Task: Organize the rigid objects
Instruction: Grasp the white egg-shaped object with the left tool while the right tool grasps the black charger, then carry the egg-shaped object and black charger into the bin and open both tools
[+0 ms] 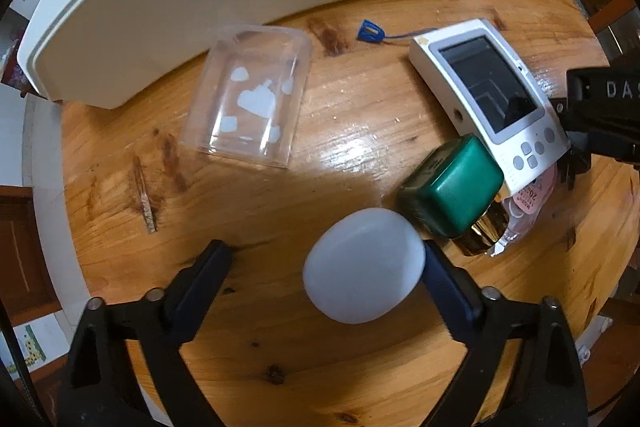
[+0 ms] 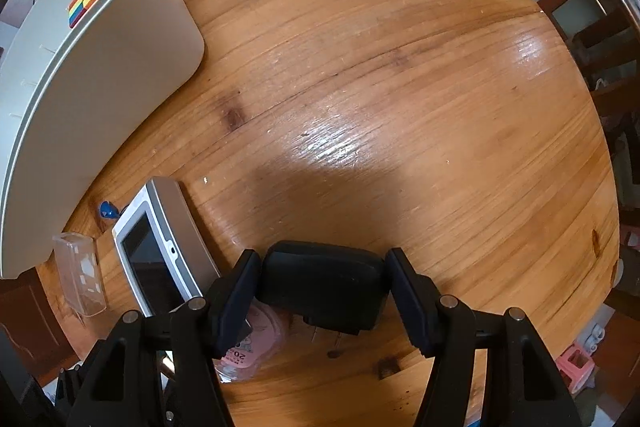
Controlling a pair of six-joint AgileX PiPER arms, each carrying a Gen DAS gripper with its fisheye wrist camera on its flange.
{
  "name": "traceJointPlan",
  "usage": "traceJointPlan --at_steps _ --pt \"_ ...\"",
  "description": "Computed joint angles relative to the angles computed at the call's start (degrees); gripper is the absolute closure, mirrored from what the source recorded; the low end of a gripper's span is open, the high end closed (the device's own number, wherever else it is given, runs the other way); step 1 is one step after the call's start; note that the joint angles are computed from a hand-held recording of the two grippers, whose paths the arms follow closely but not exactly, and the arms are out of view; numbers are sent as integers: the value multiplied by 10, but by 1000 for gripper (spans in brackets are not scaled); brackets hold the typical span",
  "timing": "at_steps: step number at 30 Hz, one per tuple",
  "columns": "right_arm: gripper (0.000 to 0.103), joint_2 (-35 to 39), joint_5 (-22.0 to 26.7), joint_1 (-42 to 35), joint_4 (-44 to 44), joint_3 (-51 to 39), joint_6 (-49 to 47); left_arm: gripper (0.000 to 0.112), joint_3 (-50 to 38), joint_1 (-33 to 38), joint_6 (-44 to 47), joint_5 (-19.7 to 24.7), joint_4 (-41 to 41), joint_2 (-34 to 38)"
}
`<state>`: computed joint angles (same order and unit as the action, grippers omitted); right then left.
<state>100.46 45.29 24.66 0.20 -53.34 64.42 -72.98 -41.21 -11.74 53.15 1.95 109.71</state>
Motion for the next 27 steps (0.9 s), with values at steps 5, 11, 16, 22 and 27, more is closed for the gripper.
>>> traceJointPlan --at_steps 5,11,16,22,27 --pt "38 -4 -19 19 -5 16 21 59 10 -5 -2 -15 9 -18" --pt "39 -41 -46 25 10 62 23 59 18 0 25 -18 -19 -17" --pt "39 -74 -70 43 11 105 41 59 27 32 56 -13 -58 -34" --pt "39 -144 -67 72 -2 134 78 59 -2 81 96 44 -104 -67" --pt "39 -211 -19 94 -30 110 96 59 -101 118 107 125 -108 -77"
